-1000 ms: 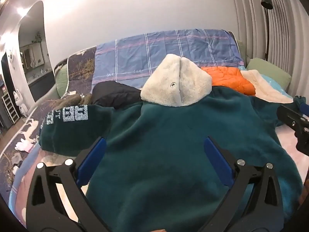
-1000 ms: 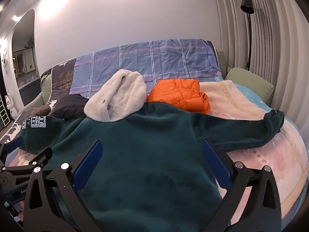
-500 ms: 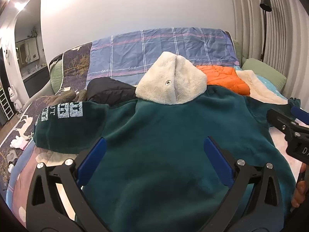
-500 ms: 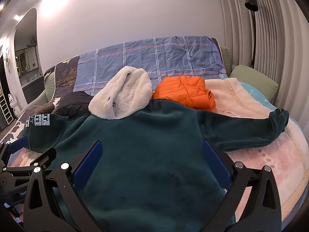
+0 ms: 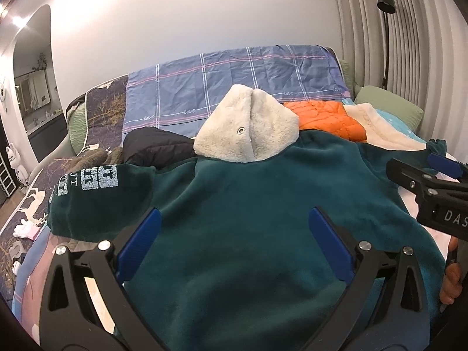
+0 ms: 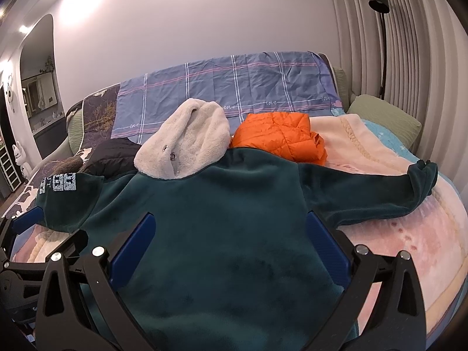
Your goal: Fold large clothes
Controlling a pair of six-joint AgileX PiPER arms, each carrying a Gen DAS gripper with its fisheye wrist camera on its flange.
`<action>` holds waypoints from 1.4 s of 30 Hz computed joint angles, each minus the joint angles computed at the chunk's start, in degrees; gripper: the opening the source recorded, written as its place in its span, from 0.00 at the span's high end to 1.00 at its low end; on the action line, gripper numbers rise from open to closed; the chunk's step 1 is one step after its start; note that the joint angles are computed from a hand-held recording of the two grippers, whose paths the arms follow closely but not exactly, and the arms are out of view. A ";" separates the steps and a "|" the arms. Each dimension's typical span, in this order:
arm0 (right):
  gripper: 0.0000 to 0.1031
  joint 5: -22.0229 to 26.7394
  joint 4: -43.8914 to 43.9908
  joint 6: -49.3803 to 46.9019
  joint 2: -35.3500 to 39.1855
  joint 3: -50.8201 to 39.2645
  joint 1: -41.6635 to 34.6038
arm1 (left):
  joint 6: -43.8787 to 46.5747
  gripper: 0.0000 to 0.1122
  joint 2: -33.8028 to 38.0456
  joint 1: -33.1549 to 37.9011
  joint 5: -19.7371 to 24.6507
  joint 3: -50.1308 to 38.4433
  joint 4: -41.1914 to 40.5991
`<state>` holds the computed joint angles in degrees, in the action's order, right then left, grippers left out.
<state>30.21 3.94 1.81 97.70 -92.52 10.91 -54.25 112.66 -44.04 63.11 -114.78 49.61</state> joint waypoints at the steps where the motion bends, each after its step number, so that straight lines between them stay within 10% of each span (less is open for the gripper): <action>1: 0.01 -0.09 -0.05 0.05 0.01 0.08 0.00 | 0.37 0.10 0.17 0.05 0.12 -0.39 -0.16; 42: 0.01 -0.57 -0.13 1.21 1.24 -0.80 -0.93 | 4.31 0.10 3.13 0.85 1.83 -6.61 -4.15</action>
